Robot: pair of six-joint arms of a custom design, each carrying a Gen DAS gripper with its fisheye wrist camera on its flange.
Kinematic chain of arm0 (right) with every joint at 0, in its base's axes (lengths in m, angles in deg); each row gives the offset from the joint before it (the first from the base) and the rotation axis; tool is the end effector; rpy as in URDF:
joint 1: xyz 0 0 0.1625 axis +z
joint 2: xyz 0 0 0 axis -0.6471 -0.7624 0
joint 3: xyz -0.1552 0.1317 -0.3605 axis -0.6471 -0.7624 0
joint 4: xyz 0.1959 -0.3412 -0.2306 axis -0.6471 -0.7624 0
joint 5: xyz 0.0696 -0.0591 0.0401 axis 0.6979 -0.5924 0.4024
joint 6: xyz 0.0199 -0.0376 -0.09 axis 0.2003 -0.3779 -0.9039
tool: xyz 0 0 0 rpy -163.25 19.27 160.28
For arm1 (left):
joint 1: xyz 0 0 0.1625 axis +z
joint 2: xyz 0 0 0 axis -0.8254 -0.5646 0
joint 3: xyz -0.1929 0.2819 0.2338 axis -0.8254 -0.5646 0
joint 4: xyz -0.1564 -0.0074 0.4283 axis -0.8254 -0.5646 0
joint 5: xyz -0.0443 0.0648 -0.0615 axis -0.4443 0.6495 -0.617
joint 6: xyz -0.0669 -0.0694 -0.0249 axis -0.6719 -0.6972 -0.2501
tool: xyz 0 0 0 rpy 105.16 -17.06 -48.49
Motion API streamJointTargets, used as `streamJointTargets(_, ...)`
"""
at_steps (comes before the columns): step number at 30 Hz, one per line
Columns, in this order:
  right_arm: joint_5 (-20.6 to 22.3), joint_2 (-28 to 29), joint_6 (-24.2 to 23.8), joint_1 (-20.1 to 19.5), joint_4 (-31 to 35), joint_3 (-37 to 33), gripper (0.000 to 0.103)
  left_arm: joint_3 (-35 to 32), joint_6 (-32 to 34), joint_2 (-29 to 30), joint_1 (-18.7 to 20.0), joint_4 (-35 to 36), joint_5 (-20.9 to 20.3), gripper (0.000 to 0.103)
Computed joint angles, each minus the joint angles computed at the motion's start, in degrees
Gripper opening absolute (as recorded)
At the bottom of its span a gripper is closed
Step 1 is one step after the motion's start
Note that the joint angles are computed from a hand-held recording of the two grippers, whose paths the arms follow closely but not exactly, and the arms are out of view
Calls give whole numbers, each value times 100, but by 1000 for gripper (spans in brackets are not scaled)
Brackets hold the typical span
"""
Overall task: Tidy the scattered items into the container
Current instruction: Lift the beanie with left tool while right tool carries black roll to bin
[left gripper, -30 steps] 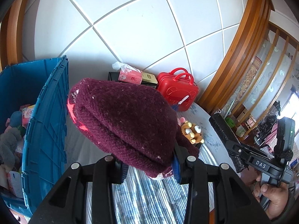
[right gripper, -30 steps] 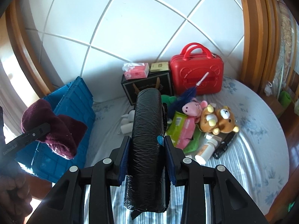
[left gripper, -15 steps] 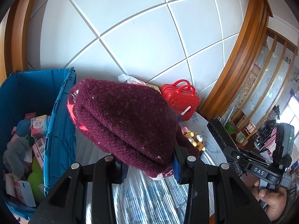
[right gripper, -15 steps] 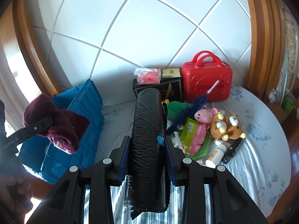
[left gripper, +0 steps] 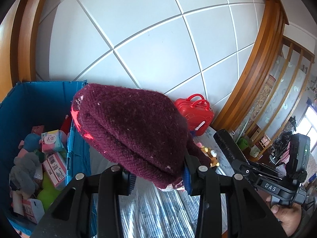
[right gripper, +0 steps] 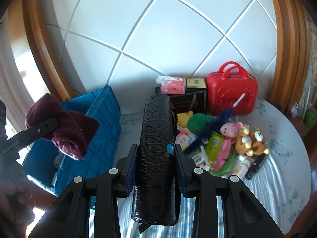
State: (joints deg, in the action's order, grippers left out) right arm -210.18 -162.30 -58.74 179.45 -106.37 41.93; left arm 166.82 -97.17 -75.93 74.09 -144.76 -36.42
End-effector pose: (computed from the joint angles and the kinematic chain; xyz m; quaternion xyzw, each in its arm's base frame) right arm 0.3664 -0.2240 0.3331 0.2334 -0.8954 0.3286 0.1894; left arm -0.3204 -0.3078 0.4105 0.3032 0.8956 -0.3131 0.0897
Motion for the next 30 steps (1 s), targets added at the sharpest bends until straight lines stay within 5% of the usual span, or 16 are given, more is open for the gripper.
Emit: streamJointTargets(30, 175, 1940, -31, 677, -863, -915, 34, -509, 838, -390, 732, 197, 81, 36)
